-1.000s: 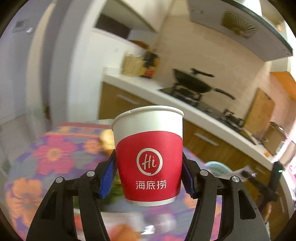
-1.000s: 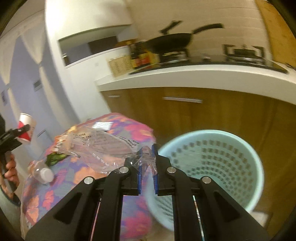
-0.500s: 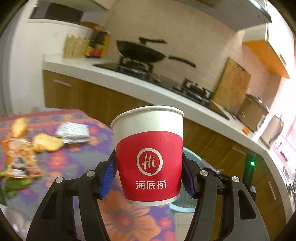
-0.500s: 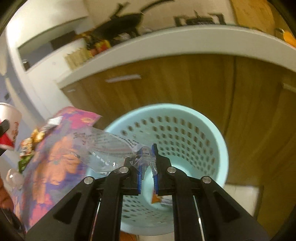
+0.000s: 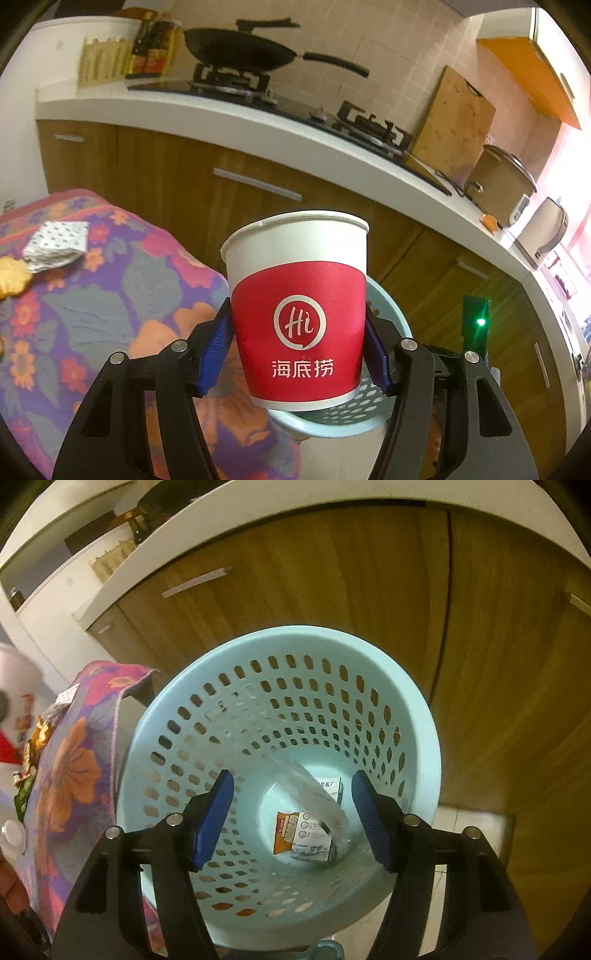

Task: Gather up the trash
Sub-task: 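Carry both items over the blue basket and open both tools to drop them, then move both tools back over the table toward the peach-label bottle and bok choy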

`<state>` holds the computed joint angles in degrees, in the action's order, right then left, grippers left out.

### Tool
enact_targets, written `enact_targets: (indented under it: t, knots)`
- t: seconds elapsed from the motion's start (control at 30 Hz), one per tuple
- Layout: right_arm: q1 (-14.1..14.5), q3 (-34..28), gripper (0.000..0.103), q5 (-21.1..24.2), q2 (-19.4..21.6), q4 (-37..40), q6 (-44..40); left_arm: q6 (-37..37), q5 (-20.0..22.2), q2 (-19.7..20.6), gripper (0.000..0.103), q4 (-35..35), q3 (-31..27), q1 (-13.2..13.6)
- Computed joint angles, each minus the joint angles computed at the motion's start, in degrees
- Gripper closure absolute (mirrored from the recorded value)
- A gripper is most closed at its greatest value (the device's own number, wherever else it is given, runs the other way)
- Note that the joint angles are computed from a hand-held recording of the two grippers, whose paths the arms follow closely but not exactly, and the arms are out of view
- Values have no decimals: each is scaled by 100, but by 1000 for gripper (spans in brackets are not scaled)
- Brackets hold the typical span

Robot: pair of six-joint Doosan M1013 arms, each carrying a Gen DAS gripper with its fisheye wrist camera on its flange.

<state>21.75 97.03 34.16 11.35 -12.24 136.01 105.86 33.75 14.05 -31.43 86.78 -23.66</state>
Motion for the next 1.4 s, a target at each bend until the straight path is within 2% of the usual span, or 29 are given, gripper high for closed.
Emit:
enact_targets:
  t: [0.2,0.3,0.53,0.73,0.87,1.0,1.17,1.3,1.4]
  knots:
    - [-15,210,41,-376,-237,-199,388,-175,264,185,40,266,-159,-120]
    - [5,234,41,-411,-307,-347,548,-173,481,300,34,233,-268,-131]
    - [81,224,41,-436,-402,-537,734,-311,449,293,31,453,-188,-119]
    - [203,115,41,-456,-408,-606,646,-228,371,153,30,365,-44,-56]
    - [331,33,41,-529,-419,-845,688,-91,154,-77,29,246,185,-4]
    - [498,-89,41,-660,-386,-1022,587,-67,-211,-395,23,262,487,73]
    - [749,-377,41,-805,-208,-835,18,-93,-439,-731,20,247,779,244]
    - [932,-667,41,-780,-6,-498,-556,-644,-647,-1012,20,720,1046,393]
    - [1062,-890,41,-793,150,-35,-1207,-1445,-822,-1291,20,1483,1322,503]
